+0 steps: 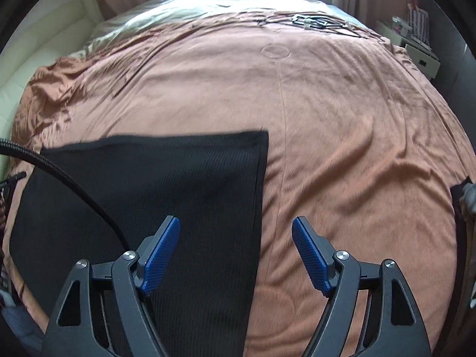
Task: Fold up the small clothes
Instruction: 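Open both grippers and move them to the folded shirt's edge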
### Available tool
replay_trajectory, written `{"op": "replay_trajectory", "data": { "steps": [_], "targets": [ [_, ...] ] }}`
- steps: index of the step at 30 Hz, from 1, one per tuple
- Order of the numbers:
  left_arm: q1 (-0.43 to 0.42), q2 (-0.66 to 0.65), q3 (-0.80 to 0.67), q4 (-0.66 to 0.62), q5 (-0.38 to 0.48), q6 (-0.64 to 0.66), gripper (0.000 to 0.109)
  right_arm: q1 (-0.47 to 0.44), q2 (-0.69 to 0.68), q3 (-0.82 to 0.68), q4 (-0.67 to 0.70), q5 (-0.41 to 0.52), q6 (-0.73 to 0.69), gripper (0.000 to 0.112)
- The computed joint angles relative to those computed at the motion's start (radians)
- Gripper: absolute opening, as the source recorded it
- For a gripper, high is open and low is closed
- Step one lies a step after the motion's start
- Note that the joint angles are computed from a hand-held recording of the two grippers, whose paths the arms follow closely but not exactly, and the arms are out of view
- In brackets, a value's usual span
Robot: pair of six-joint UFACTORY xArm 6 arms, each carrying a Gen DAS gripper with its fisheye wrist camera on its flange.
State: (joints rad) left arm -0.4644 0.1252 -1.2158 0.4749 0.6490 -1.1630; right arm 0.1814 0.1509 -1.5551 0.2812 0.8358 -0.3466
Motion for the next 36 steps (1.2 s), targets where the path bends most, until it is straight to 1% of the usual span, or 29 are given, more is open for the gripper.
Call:
{"op": "replay_trajectory", "data": {
  "steps": [1,3,8,11,14,17,20,25,31,36],
  "targets": [
    [-0.017,-0.007,0.003,0.009,0.02,-0.004,0.042,-0.004,-0.018,0.016,-0.004,0.015,-0.001,0.077],
    [-0.042,-0.022,0.015,0.011,0.033,-0.016,0.042,-0.004,-0.046,0.041,-0.014,0.041,0.002,0.077],
    [-0.107,-0.057,0.042,0.011,0.097,-0.048,0.042,-0.004,-0.121,0.129,-0.07,0.06,0.003,0.077],
    [-0.144,-0.061,0.054,-0.005,0.143,-0.063,0.042,-0.008,-0.159,0.18,-0.101,0.077,0.029,0.077],
    [-0.182,-0.061,0.058,-0.017,0.216,-0.076,0.042,-0.013,-0.213,0.249,-0.096,0.064,0.021,0.077],
    [-0.212,-0.087,0.089,-0.034,0.26,-0.09,0.042,-0.025,-0.269,0.314,-0.097,0.055,0.007,0.077],
    [-0.242,-0.13,0.128,-0.028,0.294,-0.132,0.042,-0.04,-0.323,0.37,-0.086,0.055,-0.009,0.077],
    [-0.283,-0.189,0.189,-0.044,0.297,-0.188,0.042,-0.066,-0.418,0.47,-0.073,0.058,-0.033,0.077],
    [-0.362,-0.212,0.213,-0.047,0.343,-0.246,0.042,-0.09,-0.538,0.594,-0.083,0.052,-0.053,0.077],
    [-0.41,-0.237,0.218,-0.04,0.392,-0.296,0.042,-0.138,-0.622,0.657,-0.021,0.062,-0.092,0.077]
  ]
}}
